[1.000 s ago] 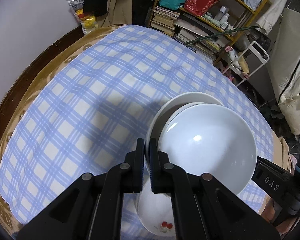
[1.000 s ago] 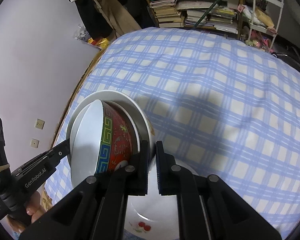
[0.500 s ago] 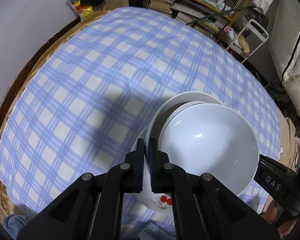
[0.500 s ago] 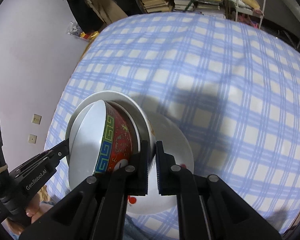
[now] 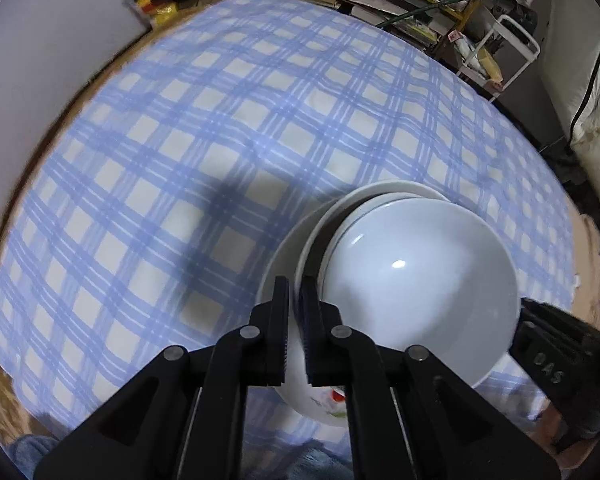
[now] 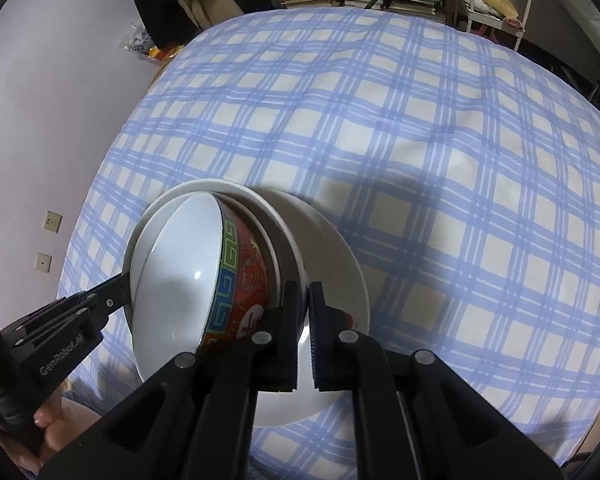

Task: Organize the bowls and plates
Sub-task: 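Carry the gripped bowls with both tools and lower them onto the dish stack, then open both tools and lift them away from the stacked dishes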

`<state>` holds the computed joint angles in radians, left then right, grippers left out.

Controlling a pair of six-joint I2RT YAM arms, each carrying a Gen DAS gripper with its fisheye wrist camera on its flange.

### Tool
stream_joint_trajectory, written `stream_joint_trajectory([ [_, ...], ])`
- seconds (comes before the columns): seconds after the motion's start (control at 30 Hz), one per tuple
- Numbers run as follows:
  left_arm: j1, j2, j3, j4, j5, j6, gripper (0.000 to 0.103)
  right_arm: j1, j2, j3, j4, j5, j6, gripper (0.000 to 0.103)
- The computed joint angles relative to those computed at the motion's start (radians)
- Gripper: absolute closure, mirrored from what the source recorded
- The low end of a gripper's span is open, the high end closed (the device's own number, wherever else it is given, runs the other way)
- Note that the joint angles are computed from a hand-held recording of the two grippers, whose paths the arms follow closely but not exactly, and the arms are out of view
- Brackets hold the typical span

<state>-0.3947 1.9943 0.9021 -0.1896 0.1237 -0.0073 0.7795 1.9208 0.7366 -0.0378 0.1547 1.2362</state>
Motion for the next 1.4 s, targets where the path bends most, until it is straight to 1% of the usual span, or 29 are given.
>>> stream_joint_trajectory([
  [0.1,-0.007,-0.02,-0.019,0.013,-0.024,0.008,0.092,0.003,-0.01,-0.015,0.016,0.003,0.005,0.094],
  [0.27,-0.028,-0.132,-0.092,0.054,-0.097,0.043,0.087,0.038,-0.086,-0.051,0.01,0.061,0.004,0.094],
  [0.4,0.006,-0.215,-0.124,0.025,-0.077,0.048,0.085,0.07,-0.171,-0.068,-0.042,0.113,0.01,0.094],
  [0.47,0.023,-0.27,-0.15,0.014,-0.079,0.054,0.085,0.096,-0.211,-0.066,-0.086,0.148,0.004,0.093],
  [0.53,0.036,-0.333,-0.183,0.015,-0.088,0.063,0.084,0.134,-0.253,-0.048,-0.167,0.206,0.0,0.088],
  [0.57,0.035,-0.36,-0.197,0.016,-0.094,0.062,0.083,0.151,-0.27,-0.041,-0.198,0.231,0.001,0.078],
  [0.6,0.037,-0.405,-0.222,0.02,-0.103,0.066,0.081,0.174,-0.293,-0.037,-0.23,0.267,0.008,0.066],
  [0.67,0.037,-0.472,-0.258,0.027,-0.117,0.074,0.074,0.226,-0.342,-0.035,-0.283,0.34,0.017,0.057],
  [0.73,0.034,-0.562,-0.31,0.046,-0.133,0.085,0.064,0.279,-0.377,-0.027,-0.343,0.406,0.037,0.052],
  [0.8,0.027,-0.655,-0.365,0.07,-0.154,0.099,0.057,0.325,-0.403,-0.019,-0.397,0.464,0.069,0.041],
  [0.83,0.024,-0.699,-0.389,0.077,-0.161,0.105,0.054,0.355,-0.418,-0.017,-0.428,0.502,0.096,0.039],
  [0.9,0.017,-0.777,-0.427,0.081,-0.174,0.113,0.047,0.401,-0.431,-0.007,-0.48,0.559,0.143,0.031],
  [0.93,0.018,-0.829,-0.448,0.075,-0.172,0.115,0.041,0.427,-0.432,0.004,-0.518,0.59,0.173,0.029],
  [1.0,0.023,-0.902,-0.477,0.068,-0.172,0.117,0.033,0.478,-0.421,0.031,-0.595,0.65,0.233,0.02],
  [1.03,0.021,-0.938,-0.493,0.071,-0.179,0.116,0.028,0.498,-0.412,0.043,-0.626,0.676,0.256,0.017],
  [1.1,0.018,-1.009,-0.53,0.087,-0.202,0.118,0.021,0.542,-0.387,0.073,-0.702,0.729,0.314,0.008],
  [1.13,0.019,-1.047,-0.549,0.091,-0.208,0.119,0.017,0.557,-0.378,0.083,-0.726,0.744,0.334,0.006],
  [1.17,0.021,-1.079,-0.566,0.096,-0.213,0.119,0.015,0.572,-0.367,0.092,-0.75,0.759,0.361,0.001],
  [1.3,0.028,-1.232,-0.641,0.111,-0.239,0.122,0.007,0.613,-0.324,0.119,-0.826,0.805,0.456,0.0],
  [1.33,0.044,-1.274,-0.661,0.112,-0.225,0.131,0.005,0.619,-0.311,0.126,-0.845,0.815,0.475,0.0],
  [1.4,0.071,-1.313,-0.679,0.107,-0.198,0.141,0.005,0.627,-0.293,0.129,-0.864,0.825,0.507,0.0],
])
